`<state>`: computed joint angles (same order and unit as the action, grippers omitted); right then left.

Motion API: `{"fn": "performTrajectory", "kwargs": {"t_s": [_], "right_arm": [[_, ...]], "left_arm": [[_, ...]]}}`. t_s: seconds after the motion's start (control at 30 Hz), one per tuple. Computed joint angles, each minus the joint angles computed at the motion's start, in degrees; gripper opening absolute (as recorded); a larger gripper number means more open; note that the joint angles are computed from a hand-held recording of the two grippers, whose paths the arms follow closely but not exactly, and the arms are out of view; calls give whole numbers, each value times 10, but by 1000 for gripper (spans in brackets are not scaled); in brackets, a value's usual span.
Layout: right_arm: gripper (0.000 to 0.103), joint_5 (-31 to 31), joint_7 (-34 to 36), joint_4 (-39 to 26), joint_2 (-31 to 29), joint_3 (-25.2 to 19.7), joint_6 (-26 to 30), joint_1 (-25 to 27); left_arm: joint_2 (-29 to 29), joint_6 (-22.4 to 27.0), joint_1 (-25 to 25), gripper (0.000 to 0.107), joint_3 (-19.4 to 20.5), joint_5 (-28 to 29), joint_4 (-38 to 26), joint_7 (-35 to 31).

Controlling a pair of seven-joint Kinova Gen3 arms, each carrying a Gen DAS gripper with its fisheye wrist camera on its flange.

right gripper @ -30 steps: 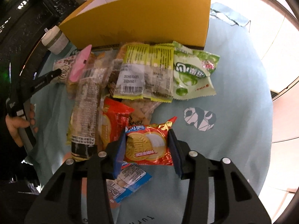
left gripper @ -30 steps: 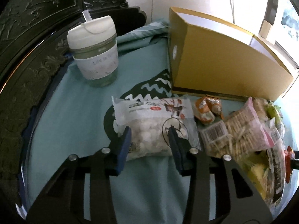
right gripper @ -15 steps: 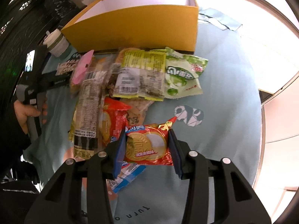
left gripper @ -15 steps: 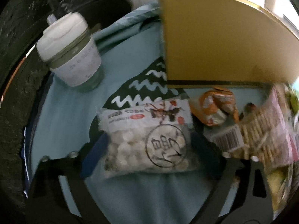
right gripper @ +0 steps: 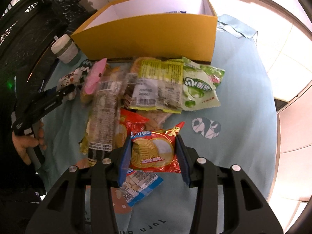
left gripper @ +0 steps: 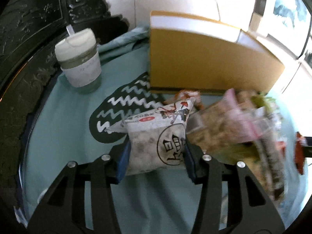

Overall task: Organize snacks
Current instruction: 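Carry both packs over the yellow box and open both tools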

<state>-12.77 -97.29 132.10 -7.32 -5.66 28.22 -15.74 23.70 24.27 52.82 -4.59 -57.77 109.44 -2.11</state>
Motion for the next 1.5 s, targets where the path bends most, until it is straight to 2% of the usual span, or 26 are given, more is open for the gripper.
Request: {"fn": "performTrajectory", "kwargs": {"t_s": [0.07, 0.17, 0.4, 0.73, 0.87, 1.13, 1.43, 1.5], "right_arm": [[44, -2, 6, -2, -13, 4, 4, 1], [44, 0, 10, -7, -38, 10, 11, 5], [44, 13, 18, -36, -112, 20, 39, 16], [44, 40, 35, -108, -164, 31, 68, 26], [44, 45, 49, -151, -157, 40, 68, 28], [44, 49, 82, -228, -108, 48, 56, 31], [44, 19, 116, -293, -13, 59, 35, 43], [45, -2, 140, -323, 27, 68, 49, 41]], "left_arm": [[-15, 0, 19, 49, -6, -18, 5, 24], [-37, 9, 26, 49, 5, -43, 5, 47], [-88, 31, 28, 49, 60, -110, -23, 72], [-112, 74, -10, 49, 139, -133, -86, 35], [-106, 85, -23, 49, 145, -118, -124, 5], [-76, 91, -34, 49, 126, -82, -208, -52], [-8, 90, -47, 51, 89, 10, -320, -172], [18, 107, -50, 57, 82, 32, -358, -205]]}}
